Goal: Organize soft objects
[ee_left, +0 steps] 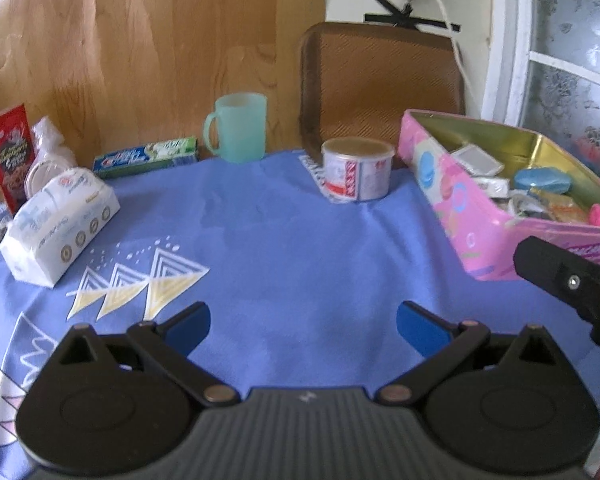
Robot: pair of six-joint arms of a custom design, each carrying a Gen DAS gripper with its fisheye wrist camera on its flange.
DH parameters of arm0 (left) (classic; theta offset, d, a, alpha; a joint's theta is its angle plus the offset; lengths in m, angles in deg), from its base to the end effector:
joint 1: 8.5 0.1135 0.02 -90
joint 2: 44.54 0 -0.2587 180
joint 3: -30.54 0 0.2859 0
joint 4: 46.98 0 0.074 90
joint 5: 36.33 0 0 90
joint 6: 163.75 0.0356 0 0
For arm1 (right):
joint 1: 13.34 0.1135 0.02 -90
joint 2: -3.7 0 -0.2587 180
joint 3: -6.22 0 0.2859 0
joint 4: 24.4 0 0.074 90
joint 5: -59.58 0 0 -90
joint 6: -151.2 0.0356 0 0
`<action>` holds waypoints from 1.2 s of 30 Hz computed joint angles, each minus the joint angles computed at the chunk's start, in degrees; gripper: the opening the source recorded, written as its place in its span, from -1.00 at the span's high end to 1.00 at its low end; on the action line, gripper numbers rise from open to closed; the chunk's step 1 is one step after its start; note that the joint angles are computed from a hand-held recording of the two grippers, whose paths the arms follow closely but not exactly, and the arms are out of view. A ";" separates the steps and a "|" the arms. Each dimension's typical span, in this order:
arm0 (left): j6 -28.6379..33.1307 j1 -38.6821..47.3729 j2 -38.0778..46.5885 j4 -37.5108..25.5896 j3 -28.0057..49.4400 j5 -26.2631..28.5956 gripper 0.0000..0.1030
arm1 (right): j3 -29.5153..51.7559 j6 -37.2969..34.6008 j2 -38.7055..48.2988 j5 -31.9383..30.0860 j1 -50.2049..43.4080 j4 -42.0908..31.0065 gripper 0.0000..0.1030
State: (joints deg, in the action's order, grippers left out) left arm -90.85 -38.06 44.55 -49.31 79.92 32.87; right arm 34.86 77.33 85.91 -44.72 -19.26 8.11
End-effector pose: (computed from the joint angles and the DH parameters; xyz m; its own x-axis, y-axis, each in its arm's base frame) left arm 0.2807 -0.1447 0.1177 -0.6249 0.0384 -0.7798 0.0503 0.9987 0.0089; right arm 0.2555 -0.0177 0.1008 -0.3793 0.3100 -0.8718 -0.0249 0.9384 0.3445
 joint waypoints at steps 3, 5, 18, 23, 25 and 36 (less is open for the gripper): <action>-0.46 1.08 0.97 -0.22 0.08 0.33 -1.00 | 0.44 -0.37 0.82 0.49 0.86 -0.33 -1.00; -0.57 1.51 1.55 -0.38 0.25 0.50 -1.00 | 0.45 -0.38 1.15 1.44 1.65 -0.02 -1.00; 0.89 3.59 3.26 0.55 0.59 1.65 -1.00 | 1.83 0.15 4.20 4.42 3.29 1.80 -1.00; 1.38 3.60 3.97 0.66 1.04 1.61 -1.00 | 2.03 0.33 5.06 4.74 3.24 2.79 -1.00; 1.56 3.33 4.31 0.66 1.25 1.29 -1.00 | 2.21 0.49 5.54 4.66 3.04 3.11 -1.00; 1.86 1.86 6.07 -0.16 2.90 -0.37 -1.00 | 2.55 1.28 7.52 3.92 1.72 4.72 -1.00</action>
State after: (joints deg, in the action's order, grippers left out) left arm -89.00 -36.20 50.62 -49.46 82.82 32.50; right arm 37.41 78.61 93.43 -40.80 -17.55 12.83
